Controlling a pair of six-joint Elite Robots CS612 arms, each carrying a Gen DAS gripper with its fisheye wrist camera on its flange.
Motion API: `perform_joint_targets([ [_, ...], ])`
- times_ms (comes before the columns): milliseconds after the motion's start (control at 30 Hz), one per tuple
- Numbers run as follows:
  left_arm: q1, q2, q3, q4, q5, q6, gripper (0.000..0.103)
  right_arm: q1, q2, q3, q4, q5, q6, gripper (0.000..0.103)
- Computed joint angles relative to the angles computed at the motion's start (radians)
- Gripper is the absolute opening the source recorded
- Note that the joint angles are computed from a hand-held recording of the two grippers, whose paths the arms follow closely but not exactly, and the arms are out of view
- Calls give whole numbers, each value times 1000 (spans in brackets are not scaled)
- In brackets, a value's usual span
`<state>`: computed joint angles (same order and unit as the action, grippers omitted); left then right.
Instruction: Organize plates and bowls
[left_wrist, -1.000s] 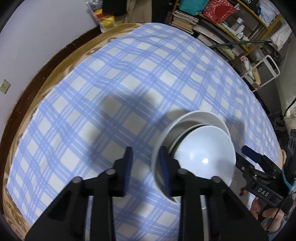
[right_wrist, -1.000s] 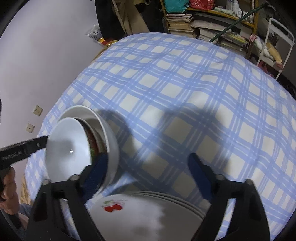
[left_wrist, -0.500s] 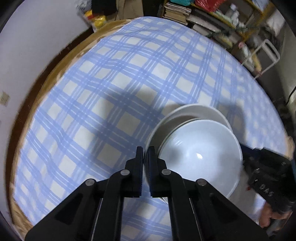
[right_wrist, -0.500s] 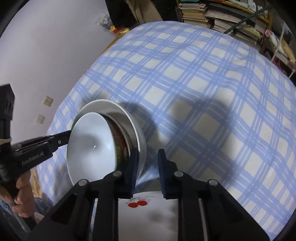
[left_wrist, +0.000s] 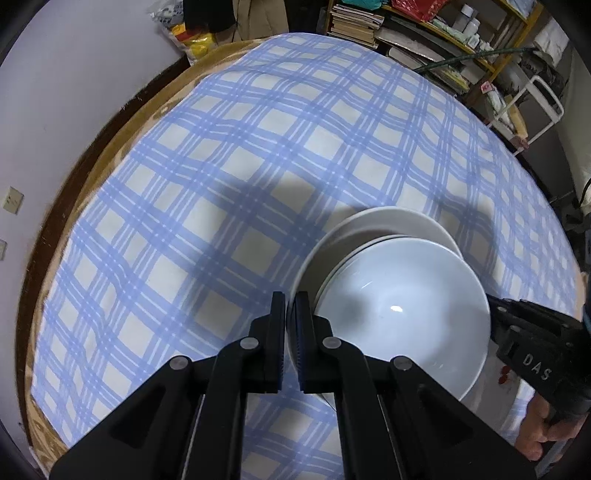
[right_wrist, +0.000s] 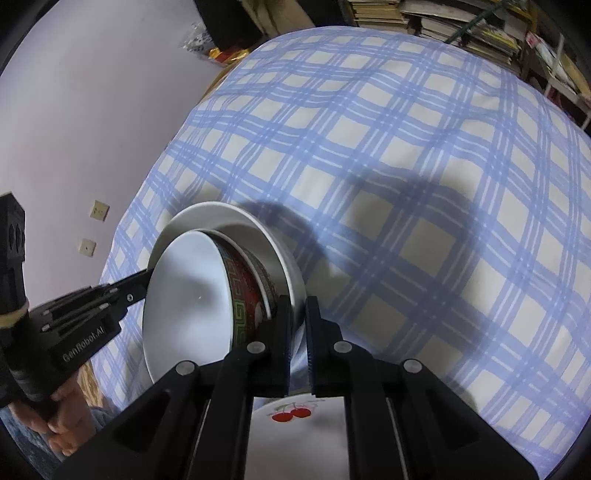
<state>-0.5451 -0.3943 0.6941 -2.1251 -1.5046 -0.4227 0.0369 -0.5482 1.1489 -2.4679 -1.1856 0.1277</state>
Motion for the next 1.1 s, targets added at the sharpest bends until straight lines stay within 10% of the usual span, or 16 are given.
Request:
perform_joint_targets([
  [333,23,-16,33,-65,-106,-47,2,2,-11,15,-22,-9,70,11],
  [700,12,-38,28,-27,-58,-36,2,16,-42,6,44,-62,53,11],
  [1100,-25,-150,167,-95,-38,-42,2,-2,-175,176,-41,-76,56,11],
])
